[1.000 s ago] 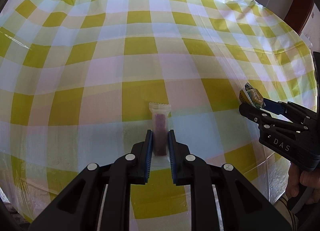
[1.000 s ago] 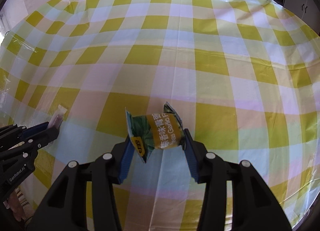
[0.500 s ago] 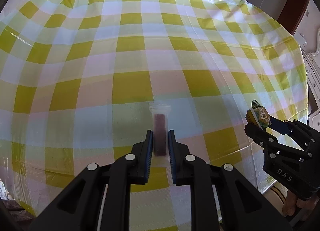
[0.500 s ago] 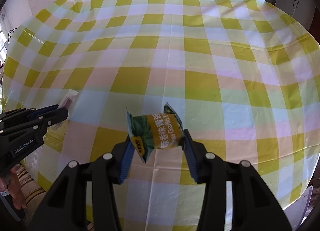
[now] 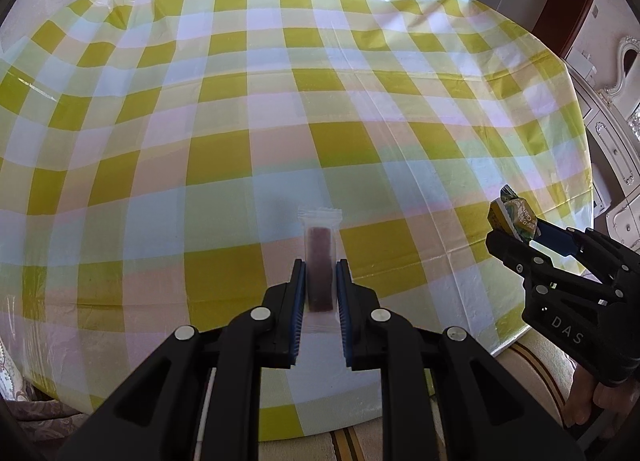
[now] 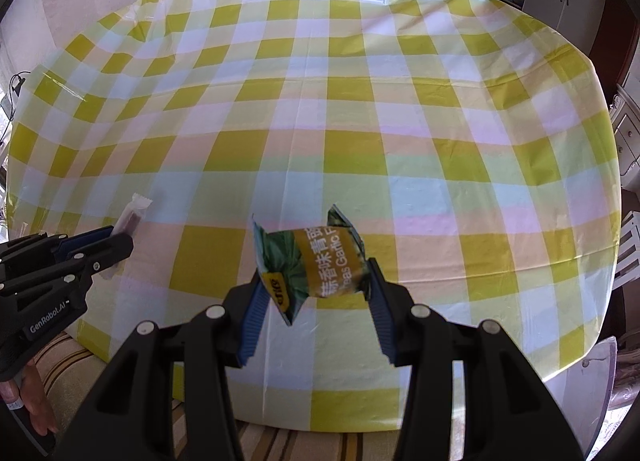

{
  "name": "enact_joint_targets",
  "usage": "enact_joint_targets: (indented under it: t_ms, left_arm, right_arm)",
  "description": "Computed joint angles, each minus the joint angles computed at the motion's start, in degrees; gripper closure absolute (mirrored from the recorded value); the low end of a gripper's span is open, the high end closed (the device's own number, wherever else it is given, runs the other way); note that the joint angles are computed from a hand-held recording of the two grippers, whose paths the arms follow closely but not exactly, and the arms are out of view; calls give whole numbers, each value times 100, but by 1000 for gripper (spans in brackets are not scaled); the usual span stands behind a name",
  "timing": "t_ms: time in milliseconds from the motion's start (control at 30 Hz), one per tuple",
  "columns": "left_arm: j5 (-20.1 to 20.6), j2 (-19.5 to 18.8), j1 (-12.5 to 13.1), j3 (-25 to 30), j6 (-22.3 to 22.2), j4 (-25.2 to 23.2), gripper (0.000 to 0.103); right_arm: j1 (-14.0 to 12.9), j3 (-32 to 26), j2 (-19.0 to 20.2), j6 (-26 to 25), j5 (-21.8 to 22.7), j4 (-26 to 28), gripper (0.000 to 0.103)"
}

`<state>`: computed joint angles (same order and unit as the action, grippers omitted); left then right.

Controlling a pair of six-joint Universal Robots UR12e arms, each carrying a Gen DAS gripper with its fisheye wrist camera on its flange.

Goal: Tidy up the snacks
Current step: 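Carry both held snacks from the table over the white box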

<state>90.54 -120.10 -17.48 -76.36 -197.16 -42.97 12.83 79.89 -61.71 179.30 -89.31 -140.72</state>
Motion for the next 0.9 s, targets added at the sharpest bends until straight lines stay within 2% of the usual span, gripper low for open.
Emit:
enact_joint_targets:
  t_ms: [533,900]
  left_arm:
    - [-248,-125,-389,348,504,-213,88]
    - [-691,-279,-724,675,877,-385,88]
  right_arm:
    - [-308,821,-635,309,-257,-316,56]
    - [-562,1431,-1090,566,-675,-437,56]
